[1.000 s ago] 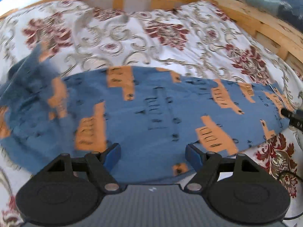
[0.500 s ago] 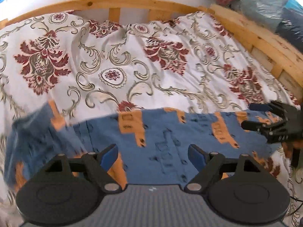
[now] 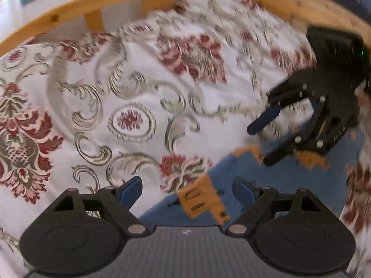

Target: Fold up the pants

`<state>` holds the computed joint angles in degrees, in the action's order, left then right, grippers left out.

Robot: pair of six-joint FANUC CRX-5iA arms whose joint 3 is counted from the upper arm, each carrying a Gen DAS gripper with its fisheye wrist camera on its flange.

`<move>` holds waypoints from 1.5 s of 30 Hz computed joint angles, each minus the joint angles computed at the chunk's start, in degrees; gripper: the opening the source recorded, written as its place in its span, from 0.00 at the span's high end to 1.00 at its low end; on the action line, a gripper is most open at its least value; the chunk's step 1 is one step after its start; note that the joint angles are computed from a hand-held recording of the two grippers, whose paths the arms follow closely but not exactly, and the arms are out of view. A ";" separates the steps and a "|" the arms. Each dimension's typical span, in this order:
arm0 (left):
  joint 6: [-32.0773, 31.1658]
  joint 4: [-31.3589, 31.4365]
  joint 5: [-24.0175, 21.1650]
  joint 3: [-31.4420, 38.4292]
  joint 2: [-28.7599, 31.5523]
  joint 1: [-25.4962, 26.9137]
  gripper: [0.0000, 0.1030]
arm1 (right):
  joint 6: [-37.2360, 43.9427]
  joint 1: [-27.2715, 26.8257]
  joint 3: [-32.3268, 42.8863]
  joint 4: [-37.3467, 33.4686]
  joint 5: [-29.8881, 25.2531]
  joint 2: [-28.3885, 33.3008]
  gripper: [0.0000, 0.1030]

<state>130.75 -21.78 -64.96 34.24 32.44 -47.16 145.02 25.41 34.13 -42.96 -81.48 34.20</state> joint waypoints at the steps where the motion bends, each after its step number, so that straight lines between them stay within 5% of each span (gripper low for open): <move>1: -1.40 1.82 0.73 -1.04 -0.23 0.83 0.15 | 0.65 0.56 -0.92 0.84 1.06 -0.42 0.62; 5: -2.70 8.59 9.40 -9.56 -4.33 3.81 0.15 | 5.26 1.17 -7.47 1.06 6.72 -4.67 0.87; 9: -6.50 14.00 17.58 -15.91 -7.93 6.28 0.15 | 12.22 1.89 -14.29 1.15 11.44 -9.81 0.92; 13: -7.03 16.23 19.71 -15.72 -8.12 8.10 0.16 | 20.46 2.61 -21.71 0.29 16.22 -15.54 0.92; 22: -14.61 24.27 10.89 -7.68 -1.40 10.25 0.35 | 27.88 3.81 -31.93 -0.76 20.65 -21.85 0.92; 26: -14.40 21.82 5.21 -3.78 0.76 8.65 0.38 | 29.01 2.84 -33.17 -3.04 21.27 -22.40 0.92; 33: -13.62 21.42 5.45 -5.29 0.43 8.06 0.38 | 20.67 1.44 -27.10 -4.54 21.64 -19.15 0.50; 35: -13.17 21.58 5.60 -5.65 0.30 8.15 0.38 | 18.68 2.12 -24.71 -2.90 19.59 -16.97 0.48; 36: -12.91 22.10 6.04 -6.24 0.12 8.30 0.38 | 17.49 2.35 -23.87 -2.66 18.54 -15.97 0.53; 39: -12.39 23.76 7.39 -8.02 -0.55 8.70 0.38 | 15.45 4.16 -25.49 -0.78 21.14 -16.04 0.92; 45: -11.98 25.17 9.26 -10.34 -2.17 9.29 0.35 | 21.80 5.56 -33.79 -2.00 29.08 -21.34 1.00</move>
<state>118.76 3.39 -55.70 23.90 30.26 -37.87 166.82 30.97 0.34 -44.96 -52.40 12.86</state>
